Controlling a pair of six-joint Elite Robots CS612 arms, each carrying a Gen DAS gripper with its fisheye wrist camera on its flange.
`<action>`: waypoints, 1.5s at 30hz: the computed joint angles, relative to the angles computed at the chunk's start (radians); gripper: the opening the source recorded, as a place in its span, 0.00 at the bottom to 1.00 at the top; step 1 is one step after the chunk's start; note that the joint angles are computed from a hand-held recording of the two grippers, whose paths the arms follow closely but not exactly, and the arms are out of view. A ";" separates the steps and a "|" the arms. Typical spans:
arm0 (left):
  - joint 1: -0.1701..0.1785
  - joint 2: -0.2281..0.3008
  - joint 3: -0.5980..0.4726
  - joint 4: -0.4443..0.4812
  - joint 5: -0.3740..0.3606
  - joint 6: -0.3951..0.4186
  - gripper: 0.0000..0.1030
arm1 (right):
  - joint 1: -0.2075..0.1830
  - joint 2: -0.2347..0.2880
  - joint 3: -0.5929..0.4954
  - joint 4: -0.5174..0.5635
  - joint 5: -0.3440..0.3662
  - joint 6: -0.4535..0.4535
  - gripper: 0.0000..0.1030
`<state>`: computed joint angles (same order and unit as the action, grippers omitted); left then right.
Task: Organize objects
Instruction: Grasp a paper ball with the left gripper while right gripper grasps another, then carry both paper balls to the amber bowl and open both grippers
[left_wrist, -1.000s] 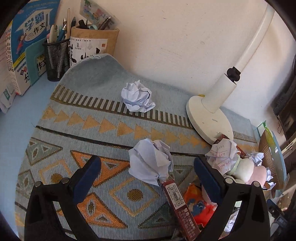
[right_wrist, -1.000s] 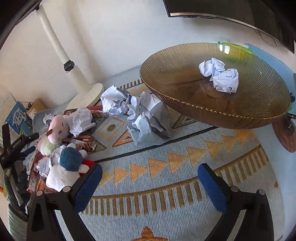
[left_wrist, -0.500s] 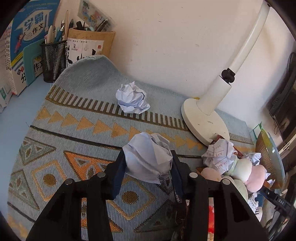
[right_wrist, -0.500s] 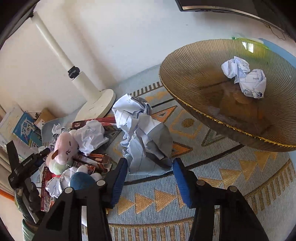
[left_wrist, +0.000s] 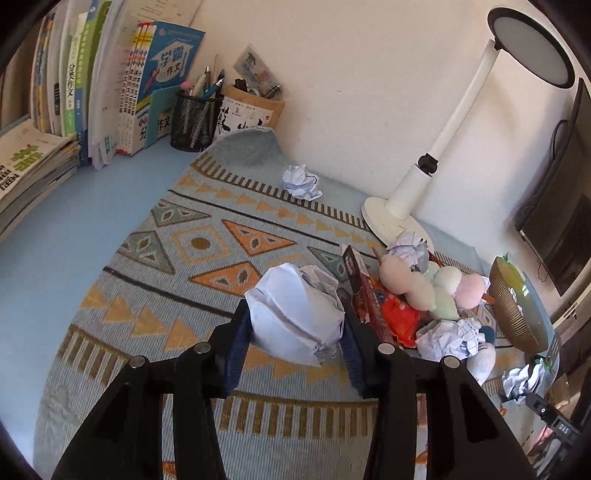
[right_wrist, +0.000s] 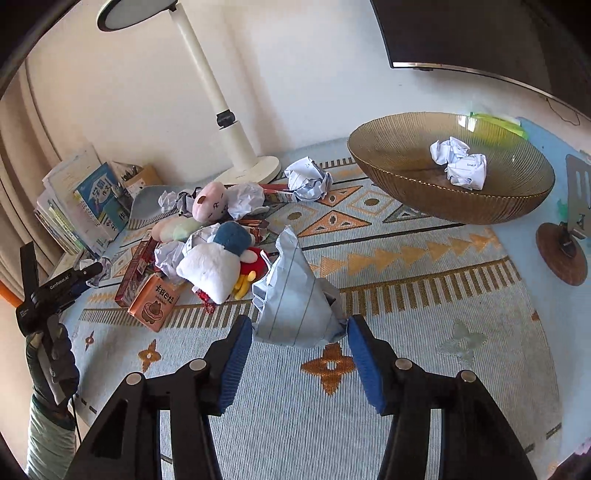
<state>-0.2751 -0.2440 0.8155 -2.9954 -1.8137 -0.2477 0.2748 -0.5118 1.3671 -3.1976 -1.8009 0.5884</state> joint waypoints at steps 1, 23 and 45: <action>-0.001 -0.005 0.019 -0.015 0.004 -0.002 0.41 | 0.002 -0.005 0.009 0.008 -0.008 -0.005 0.69; -0.017 -0.029 0.090 -0.080 0.068 0.095 0.41 | 0.011 0.023 0.016 -0.002 0.048 0.056 0.94; -0.083 -0.123 0.136 -0.091 -0.081 0.246 0.41 | -0.019 -0.075 0.157 -0.280 -0.195 0.024 0.52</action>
<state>-0.3585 -0.3671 0.9518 -3.0861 -1.8949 -0.0014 0.2553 -0.5872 1.5237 -3.4780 -1.9960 0.6122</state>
